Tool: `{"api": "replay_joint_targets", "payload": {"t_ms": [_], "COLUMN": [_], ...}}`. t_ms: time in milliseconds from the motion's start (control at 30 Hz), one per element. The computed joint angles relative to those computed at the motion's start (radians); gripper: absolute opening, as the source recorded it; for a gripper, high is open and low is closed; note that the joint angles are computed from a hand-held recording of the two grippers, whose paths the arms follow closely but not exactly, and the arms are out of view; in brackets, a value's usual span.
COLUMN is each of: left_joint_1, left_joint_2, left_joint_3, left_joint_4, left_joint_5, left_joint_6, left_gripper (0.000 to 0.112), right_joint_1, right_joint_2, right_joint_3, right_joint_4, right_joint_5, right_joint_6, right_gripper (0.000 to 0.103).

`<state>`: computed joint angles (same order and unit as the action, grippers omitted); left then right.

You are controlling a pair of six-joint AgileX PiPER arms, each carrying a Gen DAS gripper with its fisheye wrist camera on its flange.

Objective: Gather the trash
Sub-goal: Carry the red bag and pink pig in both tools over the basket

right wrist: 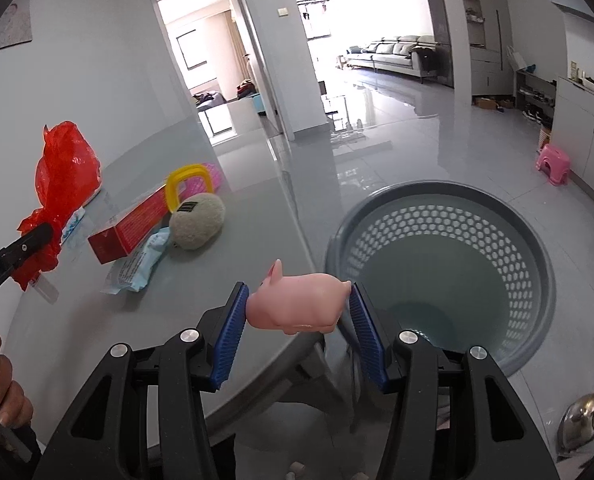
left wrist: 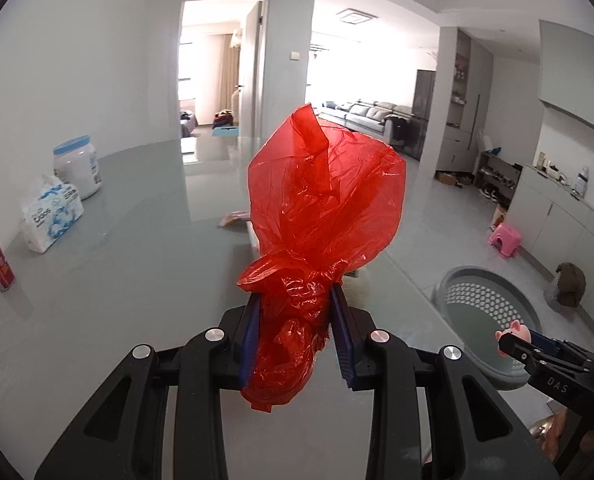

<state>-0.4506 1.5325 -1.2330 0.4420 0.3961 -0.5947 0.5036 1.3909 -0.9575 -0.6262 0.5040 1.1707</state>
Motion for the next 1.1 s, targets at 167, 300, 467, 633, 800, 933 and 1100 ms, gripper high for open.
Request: {"api": "replay_joint_targets", "payload": {"t_ms": [167, 300, 467, 633, 800, 933, 1100], "left_joint_1": [-0.117, -0.191, -0.256, -0.297, -0.307, -0.312, -0.314], "left_joint_2": [0.082, 0.193, 0.348, 0.492, 0.640, 0.720, 0.812], "left_joint_3": [-0.087, -0.193, -0.357, -0.520, -0.708, -0.815, -0.969], "left_joint_4": [-0.064, -0.176, -0.300, -0.358, -0.402, -0.416, -0.423], "left_joint_5": [0.006, 0.032, 0.101, 0.184, 0.297, 0.360, 0.453], "left_joint_6": [0.070, 0.190, 0.323, 0.395, 0.440, 0.456, 0.464], "left_gripper": [0.032, 0.032, 0.032, 0.032, 0.032, 0.032, 0.033], "right_joint_1": [-0.106, -0.231, -0.372, -0.484, -0.540, -0.580, -0.593], "right_joint_2": [-0.144, -0.229, -0.266, -0.239, -0.181, -0.119, -0.045], "right_joint_3": [0.140, 0.227, 0.298, 0.331, 0.320, 0.300, 0.266], "right_joint_4": [0.006, 0.084, 0.196, 0.341, 0.455, 0.590, 0.707], "right_joint_5": [-0.001, -0.021, -0.071, -0.139, -0.187, -0.222, -0.245], "right_joint_6": [0.020, -0.058, -0.180, -0.349, -0.495, -0.655, -0.782], "right_gripper": [0.050, 0.050, 0.050, 0.050, 0.050, 0.051, 0.051]}}
